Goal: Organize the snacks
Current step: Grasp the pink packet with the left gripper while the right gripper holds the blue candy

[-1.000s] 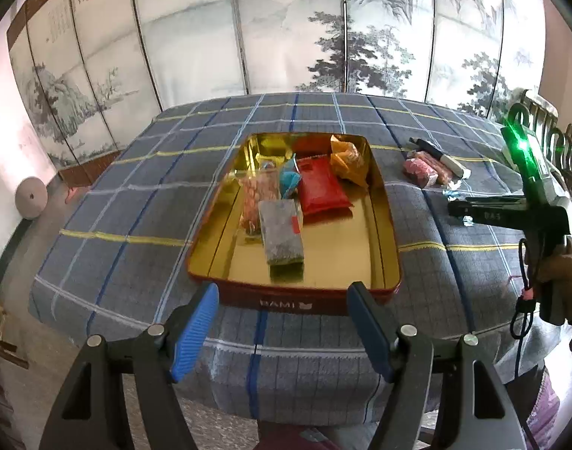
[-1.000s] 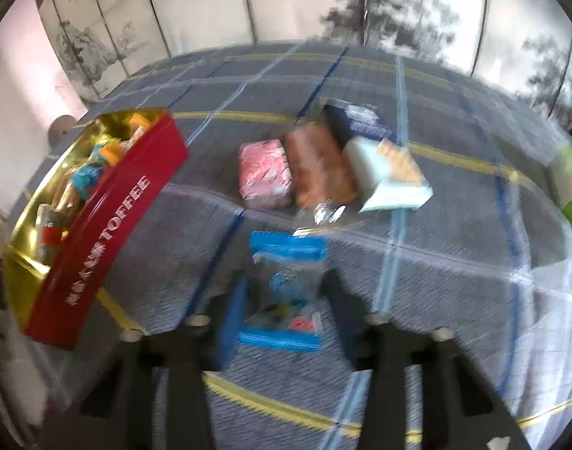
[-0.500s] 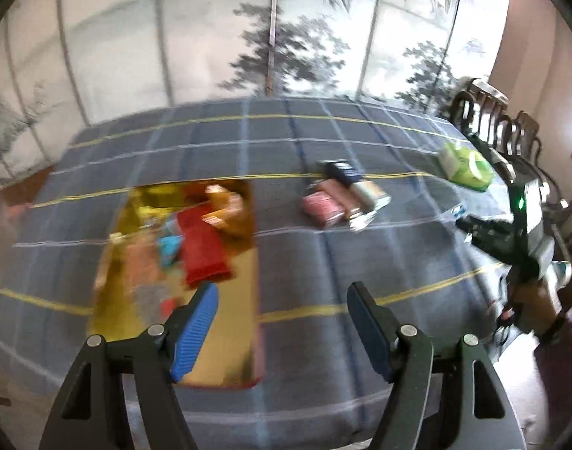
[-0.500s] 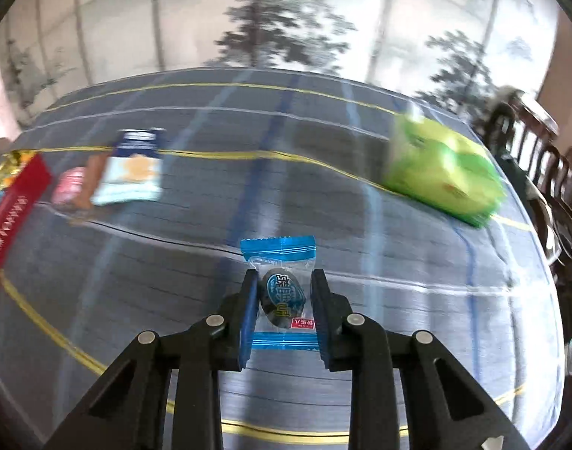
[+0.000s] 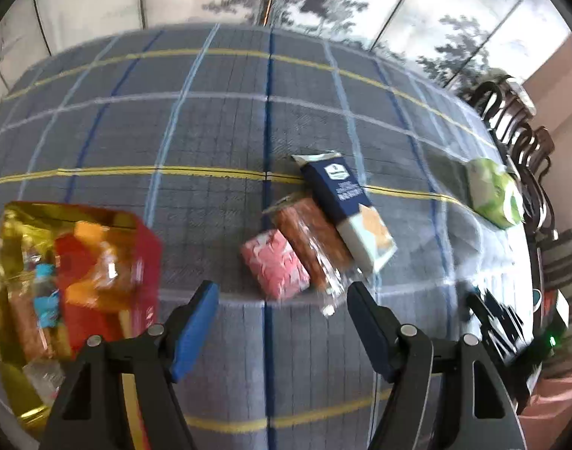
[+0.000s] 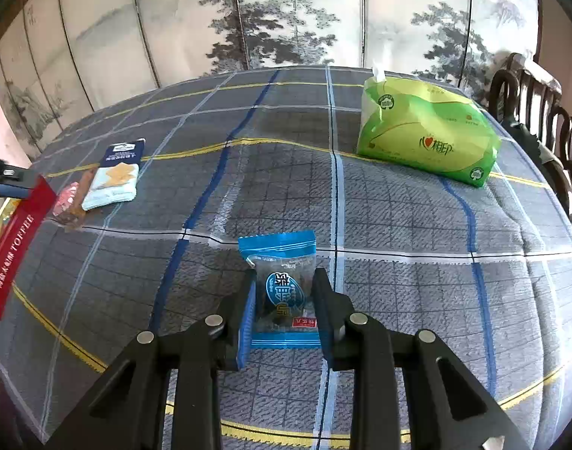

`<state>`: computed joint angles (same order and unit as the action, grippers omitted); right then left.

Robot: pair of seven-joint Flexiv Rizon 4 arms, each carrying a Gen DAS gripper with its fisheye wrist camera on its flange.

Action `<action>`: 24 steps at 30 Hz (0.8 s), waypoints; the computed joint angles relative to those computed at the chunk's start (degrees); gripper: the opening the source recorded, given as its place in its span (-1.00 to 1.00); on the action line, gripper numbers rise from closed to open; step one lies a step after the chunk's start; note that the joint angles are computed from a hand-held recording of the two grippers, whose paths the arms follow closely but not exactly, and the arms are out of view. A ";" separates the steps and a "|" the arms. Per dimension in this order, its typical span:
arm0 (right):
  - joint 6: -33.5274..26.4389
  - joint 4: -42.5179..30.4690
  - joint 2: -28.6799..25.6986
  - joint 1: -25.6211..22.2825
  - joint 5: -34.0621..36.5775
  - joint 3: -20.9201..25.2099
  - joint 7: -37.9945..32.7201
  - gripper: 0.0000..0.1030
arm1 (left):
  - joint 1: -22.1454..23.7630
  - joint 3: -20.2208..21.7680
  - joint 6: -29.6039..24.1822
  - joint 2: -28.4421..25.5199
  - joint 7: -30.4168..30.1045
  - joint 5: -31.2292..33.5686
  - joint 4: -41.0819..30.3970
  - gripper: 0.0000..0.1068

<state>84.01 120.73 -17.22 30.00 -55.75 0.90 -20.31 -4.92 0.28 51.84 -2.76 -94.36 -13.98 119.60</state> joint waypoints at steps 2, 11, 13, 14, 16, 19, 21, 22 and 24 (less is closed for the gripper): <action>1.11 0.13 -0.19 -0.42 0.54 0.18 -0.40 -0.44 | 0.22 -0.09 -0.34 -1.82 -2.05 0.48 -1.09 0.33; 4.09 0.51 -0.59 0.38 5.96 -0.23 -4.85 -0.42 | -0.37 0.73 -1.49 -5.65 -11.17 8.23 -4.62 0.14; 4.44 0.65 -0.53 0.81 7.15 -0.50 -5.70 -0.42 | 0.10 0.38 -1.23 -6.34 -11.41 5.58 -4.06 -0.19; 4.67 0.68 -0.56 1.00 7.73 -0.64 -6.06 -0.42 | 0.43 0.05 -0.90 -6.49 -10.84 3.10 -3.42 -0.34; 4.93 0.87 -0.48 1.39 8.72 -0.95 -6.83 -0.42 | 0.19 0.29 -2.07 -7.13 -12.86 4.05 -4.26 -0.35; 5.02 0.91 -0.48 2.06 9.89 -1.41 -7.76 -0.42 | -0.69 0.60 -3.96 -8.02 -16.41 7.70 -6.32 -0.32; 5.11 0.92 -0.51 2.42 10.55 -1.65 -8.26 -0.42 | -1.34 0.70 -5.02 -8.73 -18.01 10.51 -7.85 -0.32; 5.18 0.93 -0.52 2.54 10.91 -1.71 -8.52 -0.42 | -1.75 0.71 -5.38 -9.11 -18.72 12.00 -8.71 -0.35; 5.22 0.99 -0.49 2.96 11.32 -2.05 -8.74 -0.42 | -2.68 0.88 -6.49 -9.80 -20.66 15.13 -10.43 -0.40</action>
